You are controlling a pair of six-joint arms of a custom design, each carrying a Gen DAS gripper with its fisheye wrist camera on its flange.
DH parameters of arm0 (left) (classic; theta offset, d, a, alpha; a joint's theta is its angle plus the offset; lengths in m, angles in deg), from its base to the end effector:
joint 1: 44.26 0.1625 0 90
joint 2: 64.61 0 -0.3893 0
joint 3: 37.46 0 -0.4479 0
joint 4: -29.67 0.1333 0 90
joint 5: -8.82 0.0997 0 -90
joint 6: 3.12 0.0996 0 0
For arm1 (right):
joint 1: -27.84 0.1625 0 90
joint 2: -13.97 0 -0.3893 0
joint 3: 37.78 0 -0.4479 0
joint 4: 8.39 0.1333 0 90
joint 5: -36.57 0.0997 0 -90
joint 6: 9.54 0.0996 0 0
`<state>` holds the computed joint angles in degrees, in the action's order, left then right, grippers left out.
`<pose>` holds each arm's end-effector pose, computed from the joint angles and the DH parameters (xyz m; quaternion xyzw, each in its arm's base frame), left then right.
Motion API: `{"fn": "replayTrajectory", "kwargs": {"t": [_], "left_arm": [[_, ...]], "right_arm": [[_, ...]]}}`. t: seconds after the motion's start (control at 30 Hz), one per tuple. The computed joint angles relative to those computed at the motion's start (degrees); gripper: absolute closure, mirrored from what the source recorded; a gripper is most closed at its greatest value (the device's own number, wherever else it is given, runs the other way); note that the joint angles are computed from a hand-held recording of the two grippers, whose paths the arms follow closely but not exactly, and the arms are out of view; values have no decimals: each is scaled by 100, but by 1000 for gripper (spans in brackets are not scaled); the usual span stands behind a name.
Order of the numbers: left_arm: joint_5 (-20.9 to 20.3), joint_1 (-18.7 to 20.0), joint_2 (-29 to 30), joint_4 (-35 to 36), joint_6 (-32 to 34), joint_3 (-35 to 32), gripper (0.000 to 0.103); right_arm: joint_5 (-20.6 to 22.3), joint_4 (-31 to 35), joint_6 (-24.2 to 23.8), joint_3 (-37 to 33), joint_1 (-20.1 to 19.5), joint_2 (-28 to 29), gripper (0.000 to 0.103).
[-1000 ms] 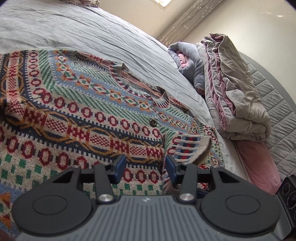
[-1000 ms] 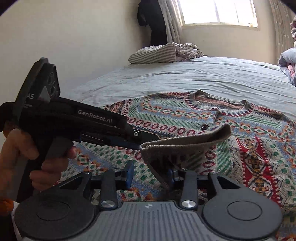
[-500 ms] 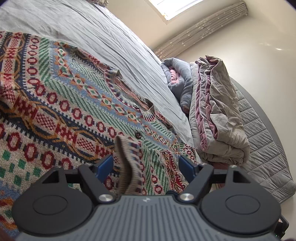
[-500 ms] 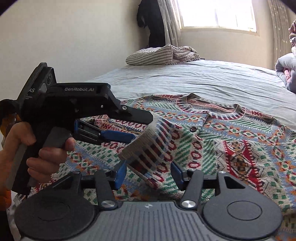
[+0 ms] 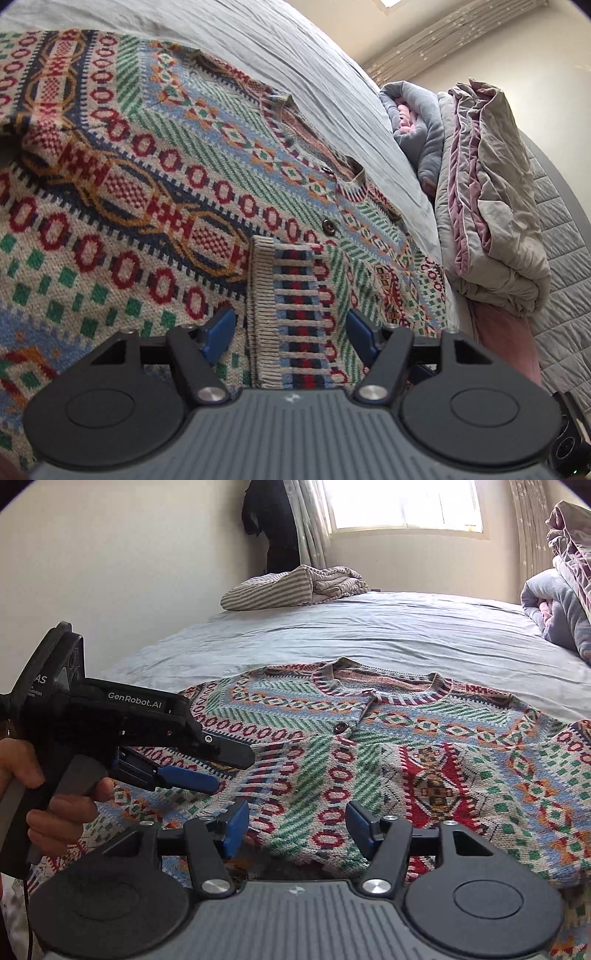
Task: Fold small clothes
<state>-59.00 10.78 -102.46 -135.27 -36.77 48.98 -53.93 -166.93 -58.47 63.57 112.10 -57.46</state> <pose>-0.2805 -0.6994 0.0271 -0.0329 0.9559 -0.2903 0.0286 0.0665 -0.6622 0.2925 0.3460 -0.8780 0.2919 0.1555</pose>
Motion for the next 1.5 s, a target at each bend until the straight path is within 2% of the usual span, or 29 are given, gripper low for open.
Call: {"fn": "replayTrajectory", "kwargs": {"t": [0.07, 0.13, 0.2, 0.23, 0.27, 0.33, 0.37, 0.43, 0.63, 0.67, 0.7, 0.73, 0.8, 0.83, 0.9, 0.93, 0.97, 1.13, 1.3, 1.4, 1.5], "left_arm": [[-27, 7, -27, -32, -82, 41, 38], [-32, 10, -49, -21, -116, 62, 38], [-47, 7, -84, 45, -121, 76, 38], [-65, 7, -96, 77, -115, 77, 37], [-78, 7, -110, 104, -107, 81, 36], [-85, 13, -136, 124, -108, 101, 36], [-100, 22, -152, 134, -123, 115, 36], [-149, 45, -160, 117, -181, 125, 35], [-126, 34, 29, -24, -266, -38, 38], [-85, 22, 102, -69, -271, -99, 42], [-30, 8, 160, -113, -262, -145, 64], [50, -9, 232, -127, -265, -219, 96], [302, -68, 386, -140, -113, -422, 102], [435, -111, 430, -167, 74, -496, 102], [776, -244, 484, -227, 613, -661, 102], [898, -307, 487, -322, 883, -737, 102], [993, -355, 475, -418, 1103, -798, 102], [1631, -531, 431, -693, 2023, -1123, 102], [2320, -505, 364, -935, 2715, -1169, 102], [2495, -378, 347, -983, 2788, -1102, 102], [2635, -221, 330, -965, 2782, -980, 101]], "right_arm": [[161, 101, -419, 100, 15, -69, 42], [272, 180, -1056, 213, 68, -83, 43], [92, 40, -1654, 325, 177, -2, 54], [-117, -111, -1992, 373, 254, 86, 71], [-339, -392, -2283, 428, 316, 187, 82], [-578, -1175, -2865, 578, 369, 376, 89], [-595, -1393, -2965, 610, 372, 426, 93], [-561, -1502, -2843, 596, 376, 440, 101], [-107, -1146, -2281, 501, 312, 239, 101], [-47, -1127, -2198, 493, 297, 215, 101], [6, -1096, -2112, 480, 286, 200, 101], [60, -1025, -2002, 459, 273, 194, 101], [99, -834, -1867, 402, 255, 168, 100], [104, -736, -1769, 362, 243, 163, 100], [168, -671, -1550, 323, 186, 129, 80], [238, -736, -1456, 331, 144, 100, 52], [324, -917, -1385, 358, 100, 85, 36], [256, -1623, -690, 208, -42, 169, 31], [92, -2046, 18, 17, -214, 231, 27], [-30, -2271, 372, -71, -282, 285, 23], [4, -2171, 671, -295, -386, 364, 23]]}}
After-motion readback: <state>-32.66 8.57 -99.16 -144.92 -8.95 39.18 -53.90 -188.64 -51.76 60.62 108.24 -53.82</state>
